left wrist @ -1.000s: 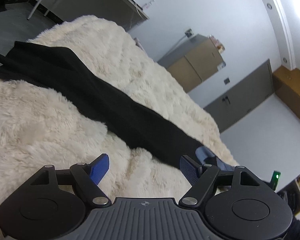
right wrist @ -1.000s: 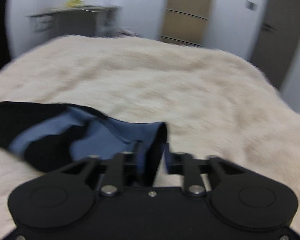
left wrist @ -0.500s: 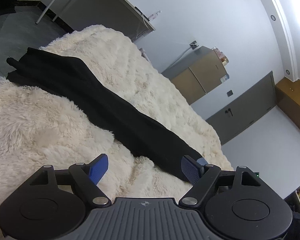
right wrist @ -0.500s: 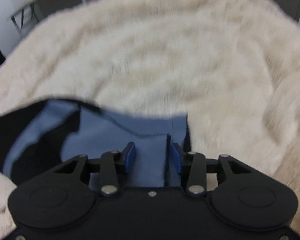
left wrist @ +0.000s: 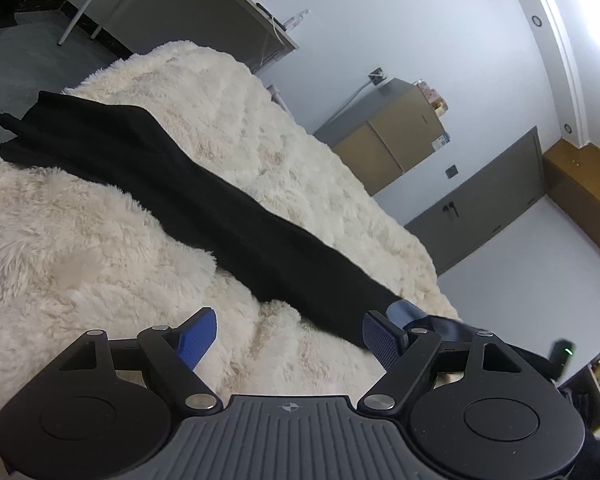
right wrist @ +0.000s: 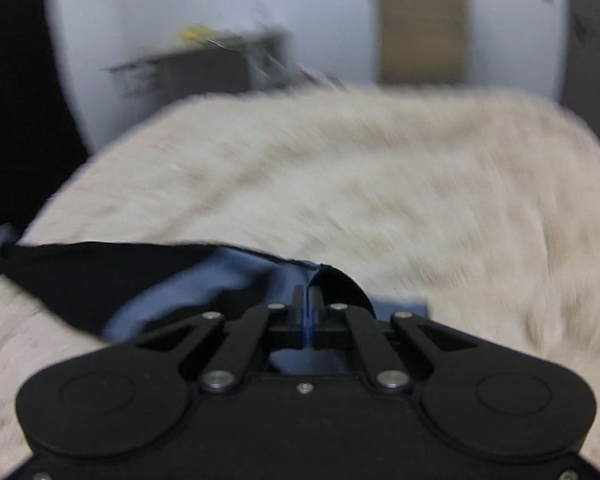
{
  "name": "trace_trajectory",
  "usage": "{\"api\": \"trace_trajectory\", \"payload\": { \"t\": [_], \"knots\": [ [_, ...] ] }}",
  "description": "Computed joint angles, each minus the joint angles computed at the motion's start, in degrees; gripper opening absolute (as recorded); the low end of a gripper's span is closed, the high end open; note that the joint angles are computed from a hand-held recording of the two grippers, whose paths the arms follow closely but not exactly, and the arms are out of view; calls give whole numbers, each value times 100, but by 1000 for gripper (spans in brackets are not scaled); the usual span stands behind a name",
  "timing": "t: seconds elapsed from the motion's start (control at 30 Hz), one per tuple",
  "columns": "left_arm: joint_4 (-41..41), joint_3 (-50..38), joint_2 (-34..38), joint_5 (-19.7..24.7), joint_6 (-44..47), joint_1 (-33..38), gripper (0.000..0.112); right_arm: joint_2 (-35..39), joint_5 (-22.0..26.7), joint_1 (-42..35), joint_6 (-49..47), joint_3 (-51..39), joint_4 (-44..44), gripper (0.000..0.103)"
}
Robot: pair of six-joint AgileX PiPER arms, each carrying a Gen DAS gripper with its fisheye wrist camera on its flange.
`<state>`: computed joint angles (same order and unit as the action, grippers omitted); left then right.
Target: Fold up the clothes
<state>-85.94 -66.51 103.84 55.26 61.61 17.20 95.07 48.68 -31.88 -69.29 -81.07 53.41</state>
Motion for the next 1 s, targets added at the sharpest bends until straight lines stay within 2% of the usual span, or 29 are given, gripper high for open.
{"api": "trace_trajectory", "payload": {
  "t": [0.07, 0.17, 0.27, 0.37, 0.4, 0.43, 0.5, 0.57, 0.63, 0.8, 0.83, 0.87, 0.9, 0.97, 1.0],
  "knots": [
    [10, -50, 53, -17, -51, -24, 76, -753, 9, 239, -650, 1043, 139, 0],
    [243, -172, 124, -18, -240, -77, 76, -1525, 59, 862, -1063, 2387, -222, 0],
    [398, -190, 78, 56, -265, -77, 76, -1821, -890, 1493, -1040, 3327, -710, 0],
    [442, -86, -40, 130, -219, -16, 76, -1982, -2482, 1703, -1642, 3984, -550, 11],
    [414, -37, -80, 144, -189, 11, 76, -1981, -2874, 1688, -2160, 4083, -133, 25],
    [322, 27, -118, 161, -137, 52, 76, -1979, -3185, 1560, -2733, 4073, 290, 51],
    [122, 130, -153, 190, -41, 127, 76, -1690, -3220, 1060, -3840, 3698, 1236, 64],
    [36, 165, -141, 180, -71, 158, 76, -1123, -2672, 439, -4219, 2960, 1658, 66],
    [200, 68, -79, 163, -276, 126, 76, -396, -2065, -6, -3813, 2105, 1598, 67],
    [603, -174, 59, 144, -695, 25, 76, 1050, -758, -357, -2737, 477, 886, 69],
    [622, -188, 64, 123, -705, 7, 76, 1380, -367, -380, -2228, 18, 548, 61],
    [643, -210, 75, 94, -728, -15, 76, 1641, 94, -377, -1655, -424, 171, 48],
    [670, -236, 93, 63, -763, -33, 76, 1824, 655, -391, -1082, -929, -282, 5],
    [736, -293, 138, 6, -844, -63, 76, 2413, 1623, -441, 64, -2075, -522, 8],
    [758, -301, 148, -12, -865, -70, 76, 2591, 1791, -477, 409, -2648, -562, 8]
  ]
}}
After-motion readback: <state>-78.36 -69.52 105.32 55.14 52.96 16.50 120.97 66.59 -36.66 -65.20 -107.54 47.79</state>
